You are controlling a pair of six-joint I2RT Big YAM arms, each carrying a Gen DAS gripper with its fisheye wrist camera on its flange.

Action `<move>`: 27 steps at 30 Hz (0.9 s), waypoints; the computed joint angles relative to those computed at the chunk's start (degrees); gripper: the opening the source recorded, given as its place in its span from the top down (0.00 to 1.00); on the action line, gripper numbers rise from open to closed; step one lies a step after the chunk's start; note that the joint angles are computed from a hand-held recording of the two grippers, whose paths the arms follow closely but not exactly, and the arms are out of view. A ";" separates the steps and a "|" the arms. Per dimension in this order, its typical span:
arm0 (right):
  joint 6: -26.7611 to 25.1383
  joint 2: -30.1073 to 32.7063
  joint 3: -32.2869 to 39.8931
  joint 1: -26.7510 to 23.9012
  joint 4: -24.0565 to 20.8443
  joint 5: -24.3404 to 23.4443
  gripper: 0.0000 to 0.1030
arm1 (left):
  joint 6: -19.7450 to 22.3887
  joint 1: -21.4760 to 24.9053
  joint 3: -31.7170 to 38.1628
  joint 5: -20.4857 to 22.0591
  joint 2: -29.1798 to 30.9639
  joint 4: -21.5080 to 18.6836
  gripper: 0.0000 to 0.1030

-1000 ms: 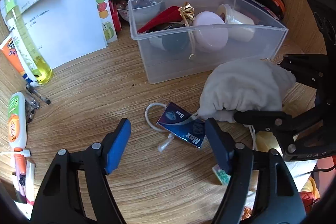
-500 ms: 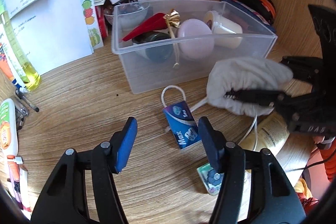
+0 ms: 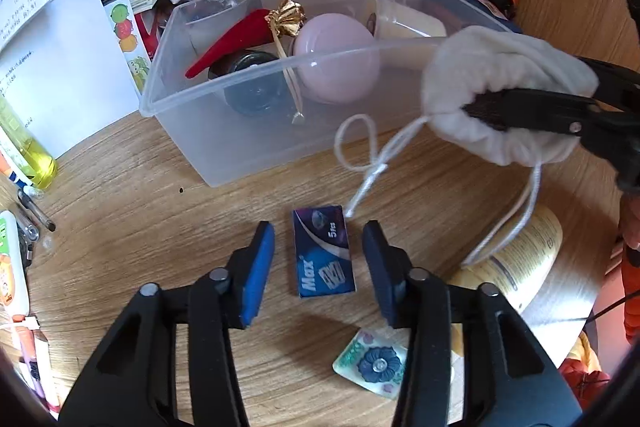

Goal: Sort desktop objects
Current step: 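Grasp the blue 'Max' card box with the left gripper while the right gripper grasps the white bag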

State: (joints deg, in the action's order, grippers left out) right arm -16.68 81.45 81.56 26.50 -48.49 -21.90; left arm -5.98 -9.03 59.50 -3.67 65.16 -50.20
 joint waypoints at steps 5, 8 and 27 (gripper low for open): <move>0.50 -0.59 0.11 -1.78 0.53 -1.95 0.64 | 0.16 0.27 -0.44 -0.12 -0.29 0.50 0.69; 0.66 -0.80 0.41 -2.25 0.45 -2.77 0.64 | 0.14 1.14 -1.24 1.45 -1.02 1.56 0.75; 1.61 -2.20 2.33 -2.89 1.06 -4.01 0.64 | -1.94 1.19 -0.91 -4.86 -8.44 3.45 0.75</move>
